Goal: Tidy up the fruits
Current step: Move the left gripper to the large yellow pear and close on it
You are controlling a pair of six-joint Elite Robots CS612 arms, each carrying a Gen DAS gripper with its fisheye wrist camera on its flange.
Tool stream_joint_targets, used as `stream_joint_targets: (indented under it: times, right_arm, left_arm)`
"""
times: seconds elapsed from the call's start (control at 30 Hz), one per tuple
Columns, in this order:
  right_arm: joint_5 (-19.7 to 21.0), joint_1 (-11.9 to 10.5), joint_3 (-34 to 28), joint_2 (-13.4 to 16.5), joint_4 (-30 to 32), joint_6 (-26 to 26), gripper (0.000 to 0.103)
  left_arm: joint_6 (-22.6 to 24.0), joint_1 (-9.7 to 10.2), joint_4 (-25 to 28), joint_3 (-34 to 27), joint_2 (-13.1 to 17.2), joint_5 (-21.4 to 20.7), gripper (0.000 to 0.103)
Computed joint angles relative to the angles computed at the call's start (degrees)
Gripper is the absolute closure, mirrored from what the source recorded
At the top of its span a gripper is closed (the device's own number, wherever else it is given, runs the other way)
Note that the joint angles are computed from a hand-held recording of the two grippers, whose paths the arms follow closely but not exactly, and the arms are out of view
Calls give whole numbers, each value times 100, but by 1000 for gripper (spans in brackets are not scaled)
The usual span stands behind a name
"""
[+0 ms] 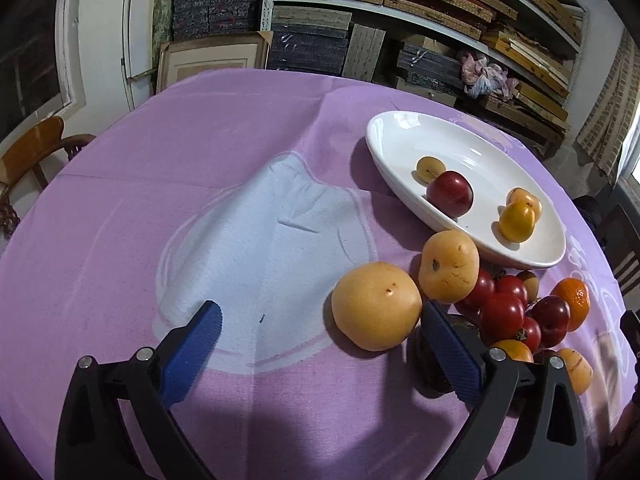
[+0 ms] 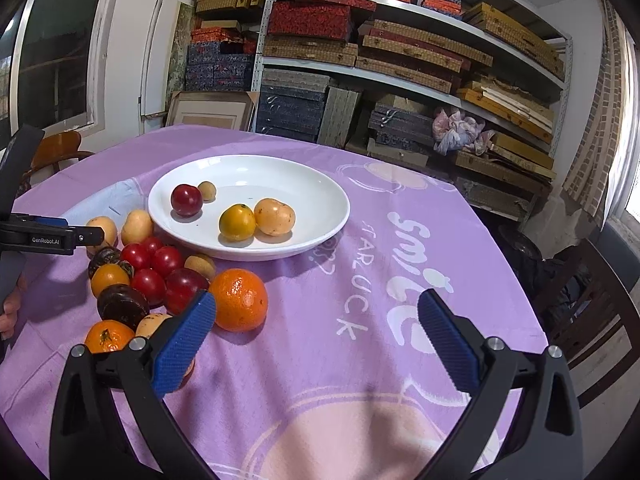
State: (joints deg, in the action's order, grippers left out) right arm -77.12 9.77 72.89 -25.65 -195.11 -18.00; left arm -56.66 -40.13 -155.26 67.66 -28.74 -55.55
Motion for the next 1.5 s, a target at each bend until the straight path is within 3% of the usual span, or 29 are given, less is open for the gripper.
stream_joint_targets:
  times: [0.2,0.27,0.37,0.53,0.7,0.83,0.97,1.17,1.33,1.5]
  right_arm:
    - [-9,4,-10,0,26,-42,4]
    - [-9,5,-12,-1,54,-59,4]
    - [-41,14,-22,9,96,-110,4]
    - [-71,20,-58,27,200,-129,4]
    - [-80,22,-71,32,241,-152,4]
    - [-68,23,-77,43,249,-188,4]
    - [-74,33,-72,52,231,-253,4]
    - [-87,40,-73,53,248,-259,4]
    - [-99,42,-66,53,244,-267,4]
    - [-99,43,-63,53,243,-261,4]
  left_arm:
    - [-166,-87,738,-18,-81,686,3]
    - [-246,-19,726,-58,-64,466,3]
    - [1,65,690,-261,50,-34,3]
    - [179,104,724,-399,128,-144,3]
    - [-256,168,652,-213,39,-270,3]
    - [-226,180,725,-198,14,-310,3]
    - [-129,168,1138,-383,65,-278,3]
    - [-252,169,884,-223,2,-205,3]
    - [41,81,572,-181,8,187,3]
    - [36,103,472,-174,21,65,6]
